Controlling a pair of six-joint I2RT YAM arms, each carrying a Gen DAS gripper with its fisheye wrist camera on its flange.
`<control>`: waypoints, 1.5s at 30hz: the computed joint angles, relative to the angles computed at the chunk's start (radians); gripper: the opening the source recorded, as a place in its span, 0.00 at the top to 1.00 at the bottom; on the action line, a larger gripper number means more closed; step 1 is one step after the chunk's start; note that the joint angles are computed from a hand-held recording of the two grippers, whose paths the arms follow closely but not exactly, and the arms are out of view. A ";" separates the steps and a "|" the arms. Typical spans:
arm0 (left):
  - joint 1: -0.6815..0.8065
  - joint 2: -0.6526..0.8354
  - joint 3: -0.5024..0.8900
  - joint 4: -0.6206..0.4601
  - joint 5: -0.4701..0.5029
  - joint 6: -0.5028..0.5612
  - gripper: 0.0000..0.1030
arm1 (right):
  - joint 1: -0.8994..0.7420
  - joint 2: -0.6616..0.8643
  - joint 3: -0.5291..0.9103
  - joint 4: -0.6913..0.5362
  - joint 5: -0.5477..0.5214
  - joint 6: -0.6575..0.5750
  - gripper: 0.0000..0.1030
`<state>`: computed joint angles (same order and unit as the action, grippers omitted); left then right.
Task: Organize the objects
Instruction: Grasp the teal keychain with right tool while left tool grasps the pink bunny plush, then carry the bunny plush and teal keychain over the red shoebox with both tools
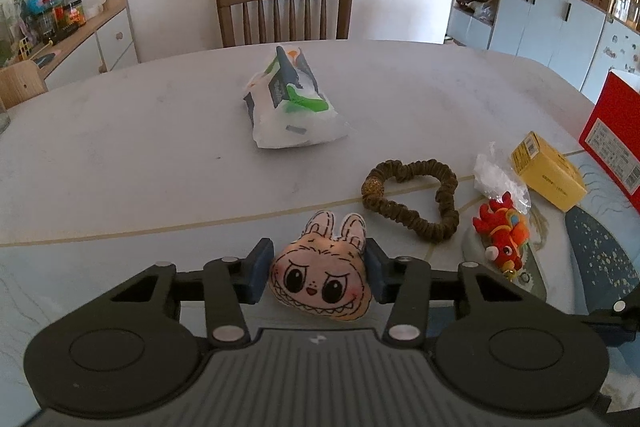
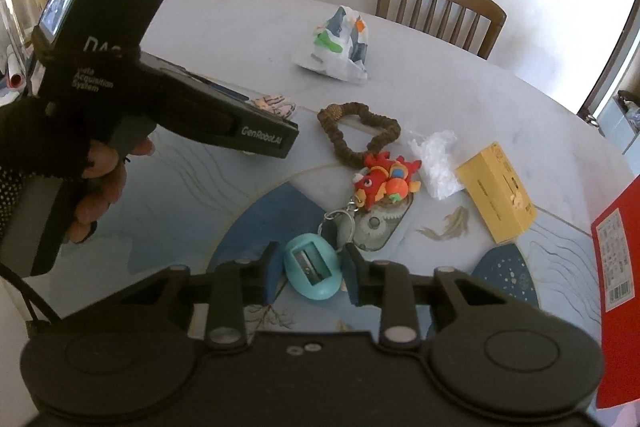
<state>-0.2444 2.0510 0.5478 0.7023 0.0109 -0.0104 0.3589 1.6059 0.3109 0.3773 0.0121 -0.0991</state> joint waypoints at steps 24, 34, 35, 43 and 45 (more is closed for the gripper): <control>-0.136 -0.587 -0.157 -0.429 0.048 -0.151 0.54 | -0.330 -0.710 -0.046 -0.606 -0.276 -0.030 0.71; -0.377 -0.764 -0.120 -0.591 -0.047 -0.264 0.54 | -0.762 -0.842 0.064 -0.907 -0.558 -0.322 0.71; -0.408 -0.764 -0.108 -0.602 -0.070 -0.277 0.54 | -0.820 -0.833 0.082 -0.934 -0.592 -0.372 0.71; -0.634 -0.662 0.041 -0.655 -0.215 -0.371 0.54 | -1.200 -0.655 0.218 -1.084 -0.783 -0.747 0.71; -0.685 -0.615 0.091 -0.663 -0.248 -0.390 0.54 | -1.273 -0.592 0.258 -1.114 -0.812 -0.831 0.71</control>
